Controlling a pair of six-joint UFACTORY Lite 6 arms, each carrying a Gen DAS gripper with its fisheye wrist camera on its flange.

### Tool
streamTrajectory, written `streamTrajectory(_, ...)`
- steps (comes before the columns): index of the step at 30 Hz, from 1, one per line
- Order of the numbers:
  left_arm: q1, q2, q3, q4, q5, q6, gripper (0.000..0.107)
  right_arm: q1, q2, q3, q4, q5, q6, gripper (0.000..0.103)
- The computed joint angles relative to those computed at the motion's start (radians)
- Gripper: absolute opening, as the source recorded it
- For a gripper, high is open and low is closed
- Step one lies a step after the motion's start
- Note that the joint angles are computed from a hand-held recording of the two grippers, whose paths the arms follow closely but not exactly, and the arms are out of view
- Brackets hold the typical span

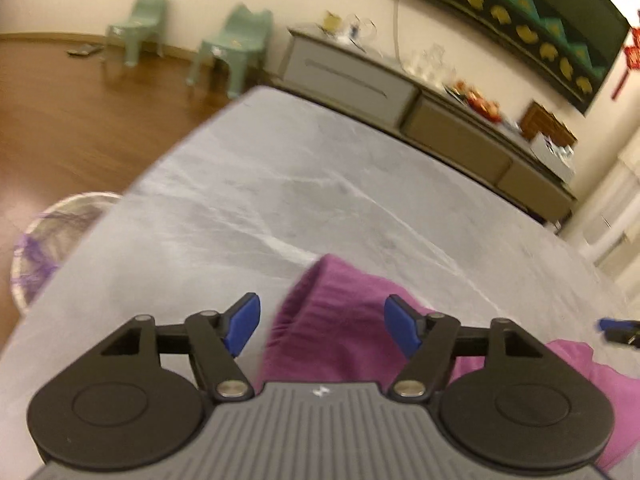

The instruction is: Fold clothes

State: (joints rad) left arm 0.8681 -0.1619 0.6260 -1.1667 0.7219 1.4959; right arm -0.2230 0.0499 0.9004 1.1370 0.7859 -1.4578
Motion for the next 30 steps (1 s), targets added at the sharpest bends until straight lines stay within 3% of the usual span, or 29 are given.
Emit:
streamTrajectory(3, -0.126, 0.061, 0.022, -0.004, -0.089, 0.002, 0.069, 0.045, 0.242, 0.223, -0.190, 0.175, 0.138, 0.062)
streamTrajectory(5, -0.177, 0.094, 0.038, -0.009, -0.133, 0.000, 0.068, 0.087, 0.307, 0.287, -0.254, 0.253, 0.151, 0.062)
streamTrajectory(14, -0.180, 0.148, 0.050, -0.081, -0.120, 0.076, 0.065, 0.085, 0.379, 0.359, -0.296, 0.339, 0.025, 0.062)
streamTrajectory(16, -0.207, 0.154, 0.044, -0.111, -0.152, 0.102, 0.061, 0.086, 0.422, 0.392, -0.262, 0.322, 0.049, 0.063)
streamTrajectory(17, -0.225, 0.143, 0.028, -0.149, -0.183, 0.142, 0.044, 0.100, 0.435, 0.396, -0.248, 0.306, 0.060, 0.063)
streamTrajectory(19, -0.233, 0.116, -0.005, -0.243, -0.191, 0.250, 0.030, 0.127, 0.464, 0.409, -0.221, 0.279, 0.081, 0.057)
streamTrajectory(20, -0.214, 0.081, -0.030, -0.288, -0.182, 0.283, 0.028, 0.140, 0.487, 0.425, -0.211, 0.275, 0.092, 0.046)
streamTrajectory(21, -0.160, 0.026, -0.059, -0.315, -0.147, 0.285, 0.028, 0.156, 0.476, 0.400, -0.181, 0.234, 0.088, 0.017)
streamTrajectory(22, -0.071, -0.018, -0.079, -0.312, -0.070, 0.269, 0.028, 0.143, 0.423, 0.344, -0.117, 0.223, 0.043, 0.007)
streamTrajectory(24, 0.118, -0.049, -0.097, -0.303, 0.081, 0.236, 0.028, 0.103, 0.230, 0.151, 0.087, 0.181, -0.113, 0.004)
streamTrajectory(25, 0.160, -0.025, -0.093, -0.296, 0.100, 0.236, 0.028, 0.064, 0.134, 0.047, 0.180, 0.187, -0.211, 0.000)
streamTrajectory(27, 0.119, 0.087, -0.053, -0.280, 0.043, 0.280, 0.028, 0.000, -0.009, -0.125, 0.303, 0.166, -0.392, 0.000)
streamTrajectory(29, -0.001, 0.153, -0.031, -0.392, -0.084, 0.339, 0.029, 0.049, 0.015, -0.185, 0.357, -0.011, -0.456, 0.002)
streamTrajectory(30, -0.043, 0.181, -0.021, -0.455, -0.121, 0.392, 0.030, 0.075, 0.056, -0.192, 0.399, -0.096, -0.486, 0.011)
